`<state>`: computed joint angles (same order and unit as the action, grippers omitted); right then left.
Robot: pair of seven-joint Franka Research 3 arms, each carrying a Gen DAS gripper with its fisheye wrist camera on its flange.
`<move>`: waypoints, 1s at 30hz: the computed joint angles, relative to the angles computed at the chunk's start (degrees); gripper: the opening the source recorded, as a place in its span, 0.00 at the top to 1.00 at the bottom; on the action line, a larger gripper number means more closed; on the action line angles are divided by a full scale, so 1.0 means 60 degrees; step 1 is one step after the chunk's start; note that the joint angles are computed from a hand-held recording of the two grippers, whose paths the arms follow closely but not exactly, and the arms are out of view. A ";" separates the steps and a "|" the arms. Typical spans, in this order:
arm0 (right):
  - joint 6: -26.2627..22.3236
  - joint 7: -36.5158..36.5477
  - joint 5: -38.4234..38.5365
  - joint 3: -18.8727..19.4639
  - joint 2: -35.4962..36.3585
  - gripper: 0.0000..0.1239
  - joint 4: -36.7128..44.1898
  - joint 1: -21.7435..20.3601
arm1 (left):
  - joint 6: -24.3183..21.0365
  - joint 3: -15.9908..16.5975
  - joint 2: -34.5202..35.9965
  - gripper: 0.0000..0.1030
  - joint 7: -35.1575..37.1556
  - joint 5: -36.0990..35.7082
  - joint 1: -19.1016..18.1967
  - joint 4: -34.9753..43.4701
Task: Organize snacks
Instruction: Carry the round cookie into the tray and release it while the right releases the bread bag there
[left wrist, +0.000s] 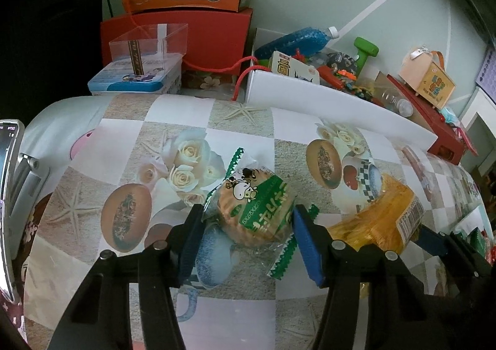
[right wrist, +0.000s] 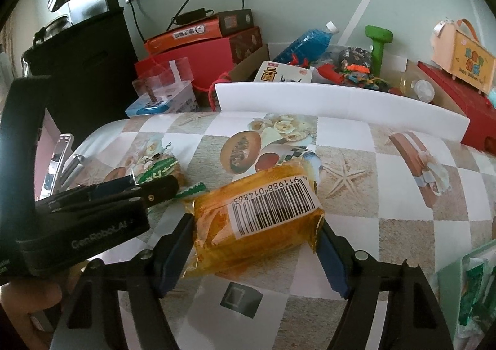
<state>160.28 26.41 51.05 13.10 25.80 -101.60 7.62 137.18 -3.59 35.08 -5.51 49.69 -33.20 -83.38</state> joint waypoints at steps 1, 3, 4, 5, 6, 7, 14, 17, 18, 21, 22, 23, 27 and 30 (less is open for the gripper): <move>-0.0013 0.0037 -0.0006 -0.0012 0.0005 0.38 0.0009 -0.0002 | 0.0003 -0.0005 -0.0004 0.43 0.0003 -0.0014 0.0006 -0.0004; -0.0055 0.0084 -0.0007 -0.0021 0.0022 0.38 0.0034 -0.0020 | 0.0009 -0.0027 -0.0033 0.43 0.0038 -0.0054 0.0024 -0.0044; -0.0085 0.0122 -0.0006 -0.0030 0.0034 0.38 0.0056 -0.0030 | 0.0011 -0.0037 -0.0058 0.43 0.0043 -0.0073 0.0030 -0.0074; -0.0110 0.0153 -0.0013 -0.0040 0.0042 0.38 0.0073 -0.0038 | 0.0013 -0.0055 -0.0074 0.43 0.0074 -0.0102 0.0043 -0.0094; -0.0114 0.0164 -0.0015 -0.0045 0.0047 0.38 0.0080 -0.0046 | 0.0018 -0.0066 -0.0101 0.43 0.0083 -0.0123 0.0050 -0.0127; -0.0090 0.0170 -0.0015 -0.0047 0.0052 0.38 0.0082 -0.0045 | 0.0024 -0.0062 -0.0117 0.43 0.0061 -0.0131 0.0056 -0.0149; -0.0031 0.0141 0.0033 -0.0016 0.0030 0.38 0.0061 -0.0107 | 0.0177 -0.0047 -0.0367 0.44 -0.0236 0.0054 0.0058 -0.0482; 0.0000 0.0031 0.0100 0.0016 -0.0017 0.38 0.0007 -0.0132 | 0.0241 -0.0043 -0.0464 0.44 -0.0375 0.0225 0.0040 -0.0569; 0.0001 0.0018 0.0112 0.0014 -0.0021 0.38 0.0004 -0.0129 | 0.0252 -0.0044 -0.0493 0.44 -0.0411 0.0284 0.0032 -0.0590; 0.0036 -0.0097 0.0258 0.0054 -0.0077 0.38 -0.0032 -0.0163 | 0.0233 -0.0062 -0.0532 0.44 -0.0475 0.0395 0.0029 -0.0593; 0.0045 -0.0181 0.0362 0.0089 -0.0113 0.38 -0.0048 -0.0199 | 0.0221 -0.0062 -0.0554 0.44 -0.0505 0.0443 0.0018 -0.0601; 0.0052 -0.0271 0.0470 0.0117 -0.0147 0.38 -0.0063 -0.0228 | 0.0213 -0.0061 -0.0580 0.44 -0.0535 0.0494 0.0010 -0.0611; 0.0045 -0.0591 0.0890 0.0145 -0.0299 0.38 -0.0133 -0.0288 | 0.0132 -0.0085 -0.0644 0.44 -0.0597 0.0657 -0.0011 -0.0604; 0.0027 -0.0797 0.1143 0.0112 -0.0398 0.38 -0.0175 -0.0278 | 0.0100 -0.0113 -0.0669 0.44 -0.0605 0.0730 -0.0008 -0.0589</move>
<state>160.44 21.63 57.91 13.76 23.41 -102.65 5.95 137.78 -4.27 31.07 -9.14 54.07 -33.24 -86.91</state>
